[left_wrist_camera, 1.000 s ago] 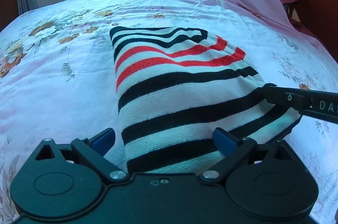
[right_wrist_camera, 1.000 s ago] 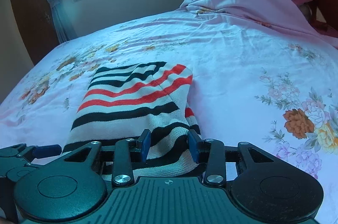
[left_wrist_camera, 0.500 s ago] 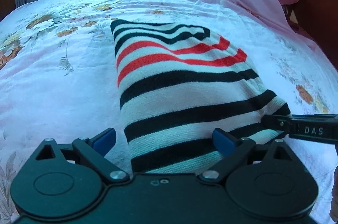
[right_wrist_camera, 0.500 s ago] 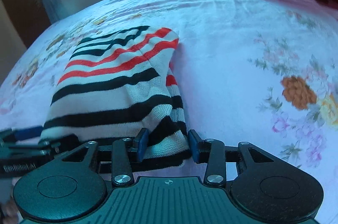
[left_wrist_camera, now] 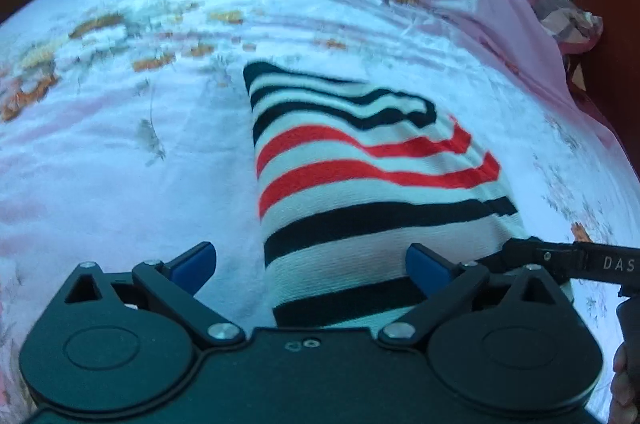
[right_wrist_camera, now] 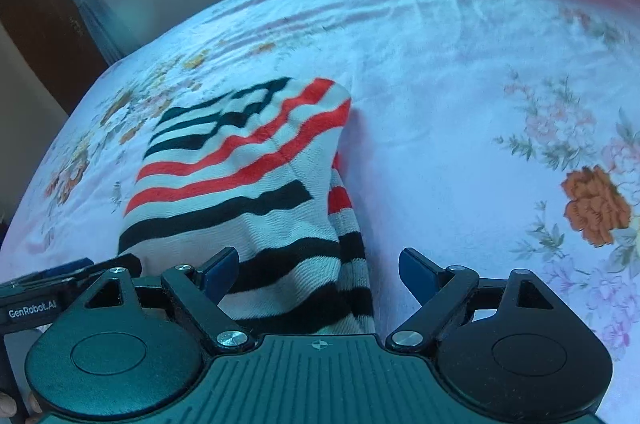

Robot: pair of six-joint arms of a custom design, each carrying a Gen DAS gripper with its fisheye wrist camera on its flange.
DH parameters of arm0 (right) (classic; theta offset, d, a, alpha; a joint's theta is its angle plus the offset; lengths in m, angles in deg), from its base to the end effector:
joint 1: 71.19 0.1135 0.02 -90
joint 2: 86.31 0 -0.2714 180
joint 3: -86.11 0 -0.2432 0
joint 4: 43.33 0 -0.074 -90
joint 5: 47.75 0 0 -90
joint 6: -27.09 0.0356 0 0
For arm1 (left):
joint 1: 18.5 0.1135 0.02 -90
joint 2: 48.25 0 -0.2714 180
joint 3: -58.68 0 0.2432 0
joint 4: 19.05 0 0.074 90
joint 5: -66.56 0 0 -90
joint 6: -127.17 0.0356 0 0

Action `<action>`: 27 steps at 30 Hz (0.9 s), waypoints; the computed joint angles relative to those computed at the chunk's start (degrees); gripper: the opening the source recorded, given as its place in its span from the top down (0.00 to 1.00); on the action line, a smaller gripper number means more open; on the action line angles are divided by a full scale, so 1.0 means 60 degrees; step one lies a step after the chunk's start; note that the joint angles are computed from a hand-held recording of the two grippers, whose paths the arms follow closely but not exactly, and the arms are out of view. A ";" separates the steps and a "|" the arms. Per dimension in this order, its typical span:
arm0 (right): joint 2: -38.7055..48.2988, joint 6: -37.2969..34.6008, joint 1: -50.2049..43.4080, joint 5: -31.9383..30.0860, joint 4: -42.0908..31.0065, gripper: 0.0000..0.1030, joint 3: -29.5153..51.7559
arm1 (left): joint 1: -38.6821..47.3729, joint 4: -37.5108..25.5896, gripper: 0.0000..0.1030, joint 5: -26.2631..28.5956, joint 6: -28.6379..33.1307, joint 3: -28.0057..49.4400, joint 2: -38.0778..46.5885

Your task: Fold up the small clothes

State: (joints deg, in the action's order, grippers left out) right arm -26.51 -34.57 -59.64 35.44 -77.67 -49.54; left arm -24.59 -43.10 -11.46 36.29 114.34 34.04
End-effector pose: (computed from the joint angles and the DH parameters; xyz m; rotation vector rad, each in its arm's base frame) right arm 0.1838 0.0419 0.1998 0.3091 2.4652 0.4491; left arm 0.2676 -0.0360 0.1892 0.2033 2.4453 -0.3101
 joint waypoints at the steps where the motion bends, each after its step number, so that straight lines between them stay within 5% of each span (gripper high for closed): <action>1: 0.0216 -0.0084 -0.0172 -0.0302 0.0091 0.16 0.0022 | 0.0113 -0.0072 0.02 0.0186 -0.0012 0.0119 0.0239; 8: 0.1200 -0.0166 -0.0532 -0.1235 0.1043 0.16 -0.0184 | 0.1006 0.0039 0.03 0.2060 -0.0304 0.0324 0.1419; 10: 0.1203 -0.0102 -0.0584 -0.1389 0.1185 0.16 -0.0247 | 0.0978 0.0110 0.11 0.2223 -0.0213 0.0230 0.1335; 11: 0.1191 -0.0110 -0.0582 -0.1403 0.1193 0.17 -0.0245 | 0.0970 0.0082 0.24 0.2370 -0.0163 0.0220 0.1278; 14: 0.1029 -0.0065 -0.0381 -0.1485 0.1166 0.35 -0.0234 | 0.0713 0.0076 0.28 0.2120 -0.0220 0.0196 0.1061; 23: 0.1718 0.0583 -0.0187 -0.1593 0.1902 0.26 -0.0208 | 0.0540 0.0350 0.30 0.1879 -0.0752 0.0096 0.1015; 27: 0.0899 0.0913 -0.0040 -0.1779 0.1634 0.51 -0.0173 | 0.0431 0.0523 0.49 0.1480 -0.0761 -0.0247 0.0049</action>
